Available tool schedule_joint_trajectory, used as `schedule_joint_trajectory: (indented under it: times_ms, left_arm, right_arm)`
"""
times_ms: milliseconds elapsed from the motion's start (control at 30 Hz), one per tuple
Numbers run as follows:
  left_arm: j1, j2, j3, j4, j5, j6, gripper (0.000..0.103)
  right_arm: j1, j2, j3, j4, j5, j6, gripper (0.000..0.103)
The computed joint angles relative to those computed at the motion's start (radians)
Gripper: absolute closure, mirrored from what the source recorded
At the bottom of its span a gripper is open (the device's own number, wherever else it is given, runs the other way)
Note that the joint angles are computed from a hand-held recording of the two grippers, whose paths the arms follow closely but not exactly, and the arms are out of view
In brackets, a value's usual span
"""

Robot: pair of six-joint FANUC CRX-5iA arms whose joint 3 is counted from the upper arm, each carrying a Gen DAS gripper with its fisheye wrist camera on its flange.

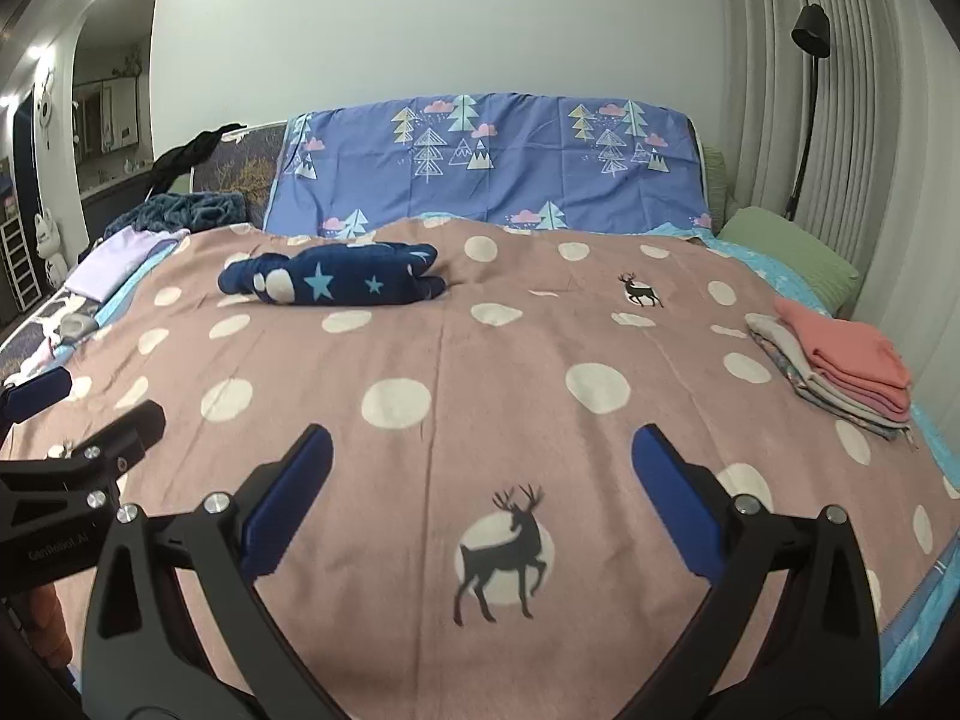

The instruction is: Fold small clothes

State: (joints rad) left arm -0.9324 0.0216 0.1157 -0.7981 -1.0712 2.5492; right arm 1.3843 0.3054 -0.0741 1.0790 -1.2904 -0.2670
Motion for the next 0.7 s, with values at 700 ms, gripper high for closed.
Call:
schedule_joint_trajectory:
  times_ms: [700]
  left_arm:
    - [0.005, 0.027, -0.019, 0.060, 0.018, 0.013, 0.001]
  right_arm:
    - [0.008, -0.015, -0.039, -0.015, -0.023, -0.038, 0.002]
